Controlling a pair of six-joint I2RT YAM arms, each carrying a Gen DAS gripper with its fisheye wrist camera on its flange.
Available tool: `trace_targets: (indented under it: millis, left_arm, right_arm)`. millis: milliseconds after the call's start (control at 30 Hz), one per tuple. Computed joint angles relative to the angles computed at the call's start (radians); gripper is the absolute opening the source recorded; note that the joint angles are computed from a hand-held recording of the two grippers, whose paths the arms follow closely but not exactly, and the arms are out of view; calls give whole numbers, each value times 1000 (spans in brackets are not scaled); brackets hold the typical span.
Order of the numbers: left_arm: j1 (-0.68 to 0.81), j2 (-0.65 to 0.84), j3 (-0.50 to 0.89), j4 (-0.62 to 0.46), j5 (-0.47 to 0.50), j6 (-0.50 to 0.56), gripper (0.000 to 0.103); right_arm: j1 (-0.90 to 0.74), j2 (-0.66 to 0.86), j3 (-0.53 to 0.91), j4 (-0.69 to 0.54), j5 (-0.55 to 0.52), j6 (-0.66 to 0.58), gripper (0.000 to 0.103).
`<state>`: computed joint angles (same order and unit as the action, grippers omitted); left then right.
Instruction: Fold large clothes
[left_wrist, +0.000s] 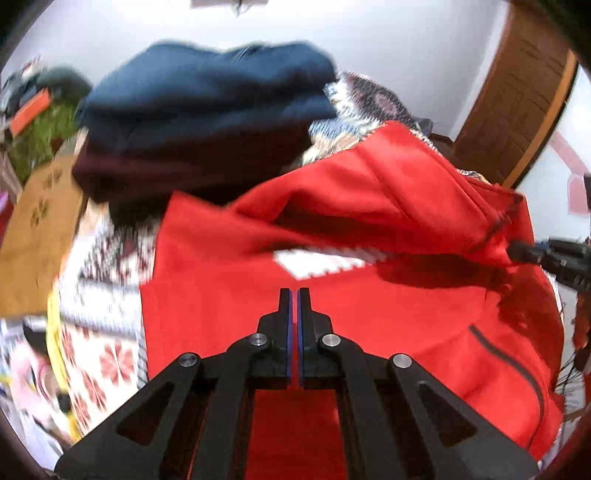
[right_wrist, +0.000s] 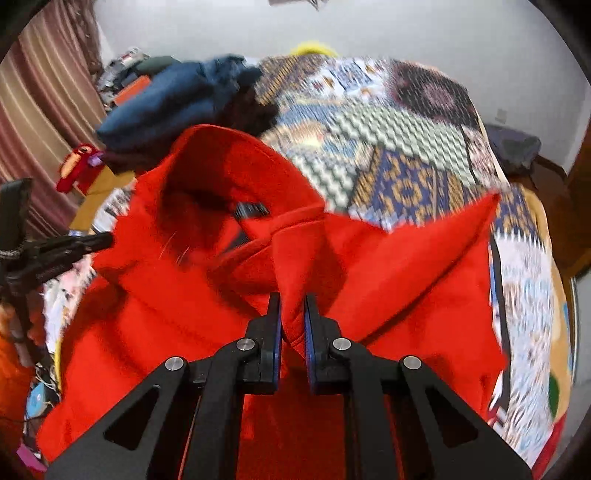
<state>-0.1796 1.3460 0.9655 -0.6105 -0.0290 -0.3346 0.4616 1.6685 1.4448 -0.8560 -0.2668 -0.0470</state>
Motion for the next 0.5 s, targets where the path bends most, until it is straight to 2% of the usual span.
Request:
trace_targets:
  millis: [133,200,267,300,400,467,500]
  left_arm:
    - [-37,-33,-38,-41,-19,-37,5]
    - [-64,-53,-41,-70,-34,-49,16]
    - [-93,-60,-30,-84,-51,-68,48]
    - [-110,-66,-23,-85,-68,-81,59]
    - [-164,-69,13,-96,-105,-107,63]
    - [-164,-38,44,-81,-90,-88,66]
    - [-176,-21,63,-74,-87,-83,69]
  right_arm:
    - [-2,-25,-55,1,51,-23,14]
    - [-2,-47,-69,-9,58,-38,15]
    - [-12,-68,-60,-31,57,-52,17]
    - [-18,-79,-60,-41,55,-53,18]
    - [-46,-88,-35,-68,24,-36,31]
    - [-57,-99,-22,-66,-1,-2,50]
    - [-58,-104,-20,-55,-13,16,53]
